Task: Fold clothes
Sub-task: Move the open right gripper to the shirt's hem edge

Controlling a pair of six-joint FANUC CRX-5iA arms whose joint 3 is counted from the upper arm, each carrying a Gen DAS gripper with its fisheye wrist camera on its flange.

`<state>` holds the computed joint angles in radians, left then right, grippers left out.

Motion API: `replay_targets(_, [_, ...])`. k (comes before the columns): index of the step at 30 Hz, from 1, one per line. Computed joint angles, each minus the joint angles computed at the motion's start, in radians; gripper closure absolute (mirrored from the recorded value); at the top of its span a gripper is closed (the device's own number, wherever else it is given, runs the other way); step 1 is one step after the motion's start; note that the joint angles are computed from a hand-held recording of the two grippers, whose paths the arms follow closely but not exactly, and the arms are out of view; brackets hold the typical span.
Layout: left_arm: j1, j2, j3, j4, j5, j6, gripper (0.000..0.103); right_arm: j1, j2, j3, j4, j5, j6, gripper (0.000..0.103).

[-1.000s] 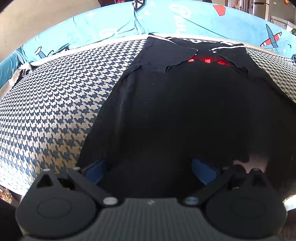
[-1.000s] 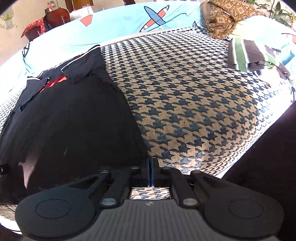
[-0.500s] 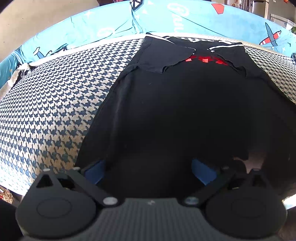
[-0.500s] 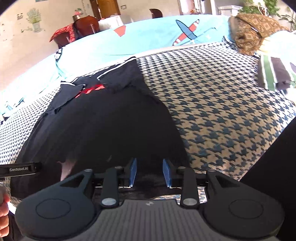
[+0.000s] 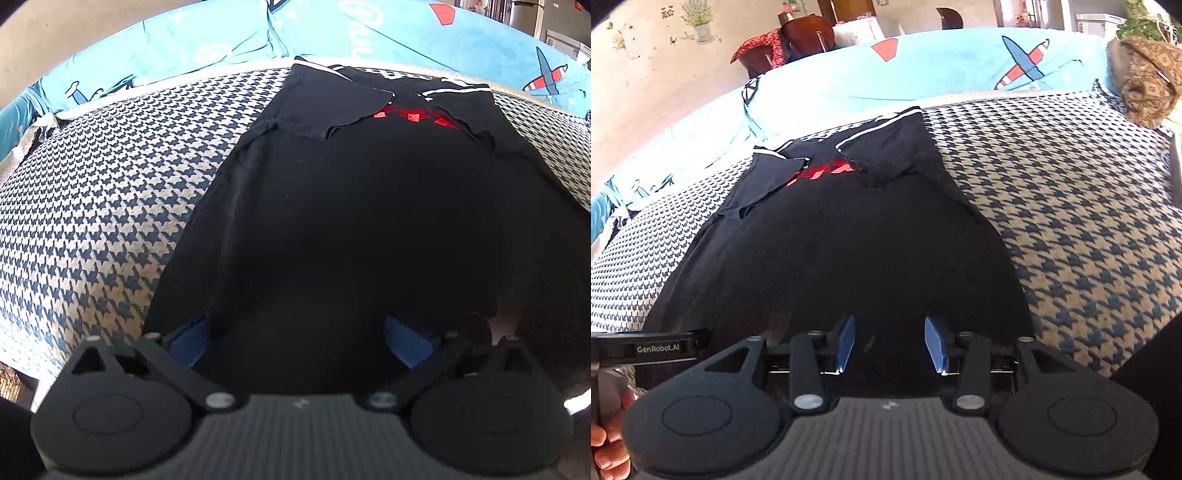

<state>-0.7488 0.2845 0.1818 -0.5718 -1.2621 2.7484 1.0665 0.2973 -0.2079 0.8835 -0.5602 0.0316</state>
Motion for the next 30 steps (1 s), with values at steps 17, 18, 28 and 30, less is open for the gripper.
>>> replay_targets(17, [0.055, 0.019, 0.035, 0.036, 0.031, -0.086, 0.0, -0.078, 0.139, 0.305, -0.388, -0.085, 0.506, 0.052])
replay_targets(18, [0.061, 0.018, 0.035, 0.04, 0.038, -0.093, 0.0, -0.085, 0.145, 0.321, -0.407, -0.089, 0.522, 0.052])
replay_targets(28, [0.087, 0.062, 0.1, 0.018, 0.025, -0.186, 0.0, -0.155, 0.214, 0.454, -0.518, -0.124, 0.567, 0.052])
replay_targets(30, [0.092, 0.069, 0.108, 0.017, 0.033, -0.195, 0.0, -0.163, 0.225, 0.47, -0.519, -0.128, 0.555, 0.052])
